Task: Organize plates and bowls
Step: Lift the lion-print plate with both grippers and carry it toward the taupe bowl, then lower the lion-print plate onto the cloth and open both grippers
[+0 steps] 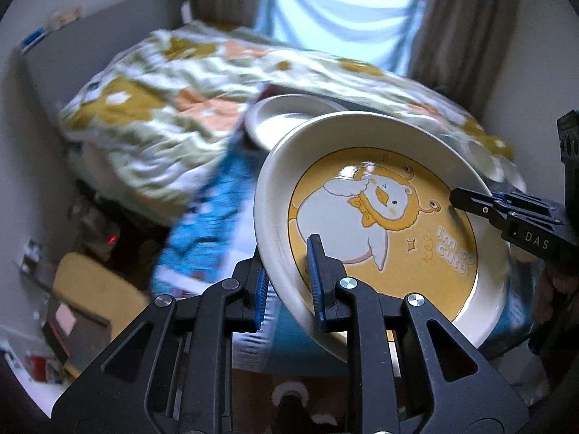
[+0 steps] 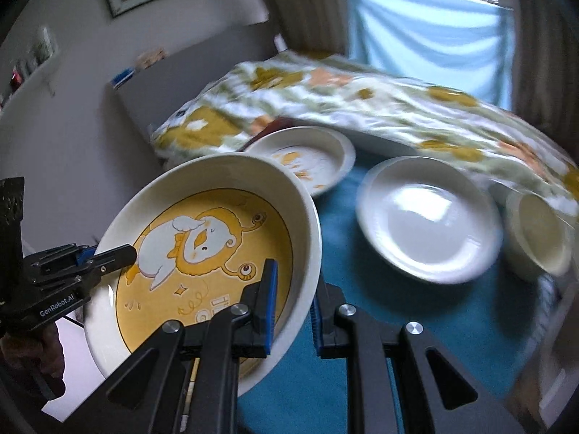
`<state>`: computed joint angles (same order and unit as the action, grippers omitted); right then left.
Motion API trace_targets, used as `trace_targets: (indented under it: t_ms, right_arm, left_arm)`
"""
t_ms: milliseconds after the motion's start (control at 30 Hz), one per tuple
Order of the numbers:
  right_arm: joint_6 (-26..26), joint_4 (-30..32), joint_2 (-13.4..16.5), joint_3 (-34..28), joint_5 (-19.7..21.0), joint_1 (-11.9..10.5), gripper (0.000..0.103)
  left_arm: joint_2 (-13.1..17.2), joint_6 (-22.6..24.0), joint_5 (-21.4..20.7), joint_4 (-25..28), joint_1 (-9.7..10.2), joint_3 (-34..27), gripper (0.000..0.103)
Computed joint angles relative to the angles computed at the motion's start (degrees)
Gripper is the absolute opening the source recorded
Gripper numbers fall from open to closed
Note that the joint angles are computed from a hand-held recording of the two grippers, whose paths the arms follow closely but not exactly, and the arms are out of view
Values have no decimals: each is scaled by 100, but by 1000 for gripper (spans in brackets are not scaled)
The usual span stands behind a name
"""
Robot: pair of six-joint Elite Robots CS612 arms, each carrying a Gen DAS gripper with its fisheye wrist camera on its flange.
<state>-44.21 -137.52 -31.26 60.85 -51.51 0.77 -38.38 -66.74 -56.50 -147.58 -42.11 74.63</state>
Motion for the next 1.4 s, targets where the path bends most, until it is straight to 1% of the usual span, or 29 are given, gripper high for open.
trace_targets:
  t_ms: [100, 167, 267, 400, 533, 667, 733, 833, 933, 967, 1100, 1167, 1233, 1400]
  right_arm:
    - [356, -417, -168, 297, -86, -205, 15]
    - [596, -637, -246, 449, -208, -341, 15]
    - [909, -820, -291, 565, -391, -499, 15]
    - [1247, -1021, -291, 709, -610, -685, 15]
    - [1495, -1160, -158, 711, -740, -815, 15]
    - [1701, -1278, 52, 596, -792, -865, 15]
    - [1746, -1321, 177, 501, -789, -881, 15]
    - [1791, -1450, 289, 448, -737, -904, 15]
    - [1866, -1582, 347, 450, -659, -931, 15]
    - [1876, -1582, 361, 440, -651, -935, 15]
    - [1855, -1552, 400, 440, -653, -948, 15]
    - [1862, -1648, 393, 490, -641, -952, 15]
    - [1881, -1677, 390, 500, -660, -947, 15]
    - [1916, -1685, 380, 514, -662, -948, 15]
  left_arm:
    - [228, 522, -141, -163, -61, -436, 18]
    - [401, 781, -283, -180, -94, -757, 18]
    - [708, 1188, -545, -145, -126, -1303, 18]
    - [1084, 1608, -874, -71, -142, -1912, 18]
    - [1500, 1883, -1171, 96, -139, -2513, 18]
    - [1898, 2047, -1337, 283, -131, -3078, 18]
    - [2044, 2118, -1360, 324, -119, -3265, 18]
    - [2171, 2184, -1320, 252, -115, -3377, 18]
    - [2304, 2254, -1321, 330, -104, -3581, 18]
    - [2313, 2274, -1325, 324, -87, -3586, 18]
    - [2362, 2383, -1135, 294, -133, -3614, 18]
    - [2381, 2438, -1046, 369, -151, -3661, 22]
    - [2406, 2441, -1045, 416, -154, -3716, 27]
    - [2455, 2503, -979, 581, -169, -3846, 34]
